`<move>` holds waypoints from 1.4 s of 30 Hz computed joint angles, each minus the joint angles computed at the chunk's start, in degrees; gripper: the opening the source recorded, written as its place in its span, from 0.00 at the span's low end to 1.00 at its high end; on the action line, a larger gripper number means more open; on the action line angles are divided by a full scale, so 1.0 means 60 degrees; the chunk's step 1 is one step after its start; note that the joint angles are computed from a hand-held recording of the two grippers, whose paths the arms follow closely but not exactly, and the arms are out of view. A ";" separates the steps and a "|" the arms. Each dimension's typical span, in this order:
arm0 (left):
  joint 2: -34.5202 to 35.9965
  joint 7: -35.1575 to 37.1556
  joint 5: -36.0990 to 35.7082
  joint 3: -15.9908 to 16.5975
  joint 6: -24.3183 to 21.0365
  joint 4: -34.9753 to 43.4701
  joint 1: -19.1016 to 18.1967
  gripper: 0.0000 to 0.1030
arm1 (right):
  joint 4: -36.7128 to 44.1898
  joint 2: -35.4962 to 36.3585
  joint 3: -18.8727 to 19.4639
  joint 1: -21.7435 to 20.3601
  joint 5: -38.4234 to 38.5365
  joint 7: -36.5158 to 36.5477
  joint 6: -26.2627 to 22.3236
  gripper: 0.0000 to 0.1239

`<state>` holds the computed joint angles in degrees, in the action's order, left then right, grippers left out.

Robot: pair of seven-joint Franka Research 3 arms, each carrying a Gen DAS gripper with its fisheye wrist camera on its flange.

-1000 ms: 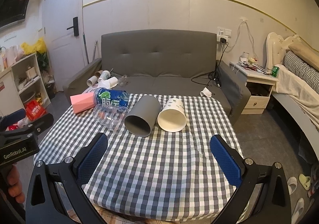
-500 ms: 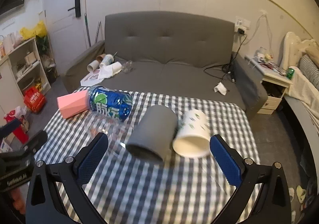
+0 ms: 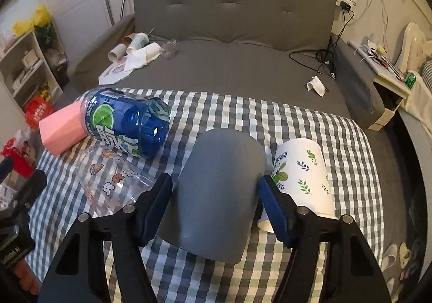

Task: Flip cup upside down
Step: 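Close the right gripper around the gray cup's body, then lift the gray cup with the right gripper toward the left gripper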

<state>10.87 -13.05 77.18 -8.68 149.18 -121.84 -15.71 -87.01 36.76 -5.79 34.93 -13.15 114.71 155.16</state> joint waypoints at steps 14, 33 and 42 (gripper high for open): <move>0.0050 0.0320 -0.0337 -0.0043 -0.0089 0.0044 -0.0071 1.00 | 0.4086 0.2230 0.0613 -0.0652 0.1104 -0.0768 -0.3694 0.62; -0.1366 -0.0430 -0.0160 -0.0515 -0.0572 -0.1218 -0.0075 1.00 | -0.2428 -0.1951 0.1114 -0.0373 0.1339 -0.0246 -0.0821 0.60; -0.1728 -0.0220 -0.0740 -0.0798 -0.0441 -0.1781 0.0005 1.00 | -0.3858 -0.2431 0.1050 -0.0114 0.0684 0.0578 0.0173 0.60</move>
